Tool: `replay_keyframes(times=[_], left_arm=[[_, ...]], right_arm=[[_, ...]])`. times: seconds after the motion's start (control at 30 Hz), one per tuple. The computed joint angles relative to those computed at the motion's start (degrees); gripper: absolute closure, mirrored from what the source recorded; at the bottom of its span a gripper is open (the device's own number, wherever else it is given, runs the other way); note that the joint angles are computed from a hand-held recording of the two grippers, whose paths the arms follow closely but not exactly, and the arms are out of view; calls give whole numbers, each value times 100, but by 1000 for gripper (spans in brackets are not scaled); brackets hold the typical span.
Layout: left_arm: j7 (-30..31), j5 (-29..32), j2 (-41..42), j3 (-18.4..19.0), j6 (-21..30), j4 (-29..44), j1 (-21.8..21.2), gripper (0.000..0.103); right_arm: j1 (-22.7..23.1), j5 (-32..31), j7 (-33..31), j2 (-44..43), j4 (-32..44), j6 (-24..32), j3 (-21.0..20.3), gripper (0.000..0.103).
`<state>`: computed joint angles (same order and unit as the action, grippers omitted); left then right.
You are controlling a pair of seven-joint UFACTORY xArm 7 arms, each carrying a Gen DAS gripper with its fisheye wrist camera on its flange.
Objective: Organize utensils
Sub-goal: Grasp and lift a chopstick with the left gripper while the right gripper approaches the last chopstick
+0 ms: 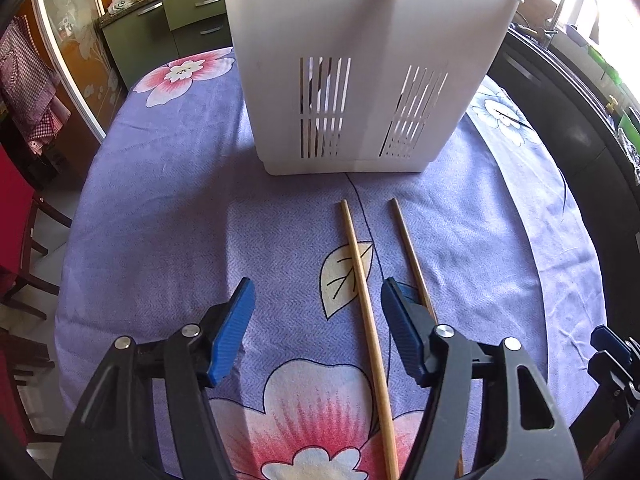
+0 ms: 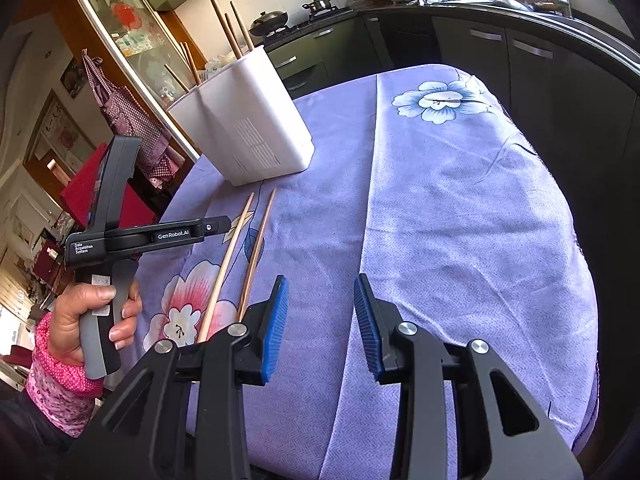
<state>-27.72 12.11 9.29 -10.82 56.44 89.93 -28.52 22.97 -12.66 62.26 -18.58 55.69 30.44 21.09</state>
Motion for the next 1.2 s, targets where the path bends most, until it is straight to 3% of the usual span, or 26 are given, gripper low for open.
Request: replay_keyframes(times=[0.4,0.7,0.83,1.03,1.2], left_arm=[[19,-369,386,40,395,425,-38,43],[92,-593,451,1,435,545,-68,85],[78,-472,530,8,542,659,-157,95],[165,-374,614,14,584,763,-254,96],[287,-393,229,24,221,303,-167,97]], right_arm=[[-7,124,-1,-158,-188,-186,-33,69],[-53,202,5,-325,-340,-314,3,69],[-77,247,18,-407,-430,-378,13,69],[-134,248,11,-382,-371,-408,63,69],[-122,34,-214,125,279,-66,124,69]])
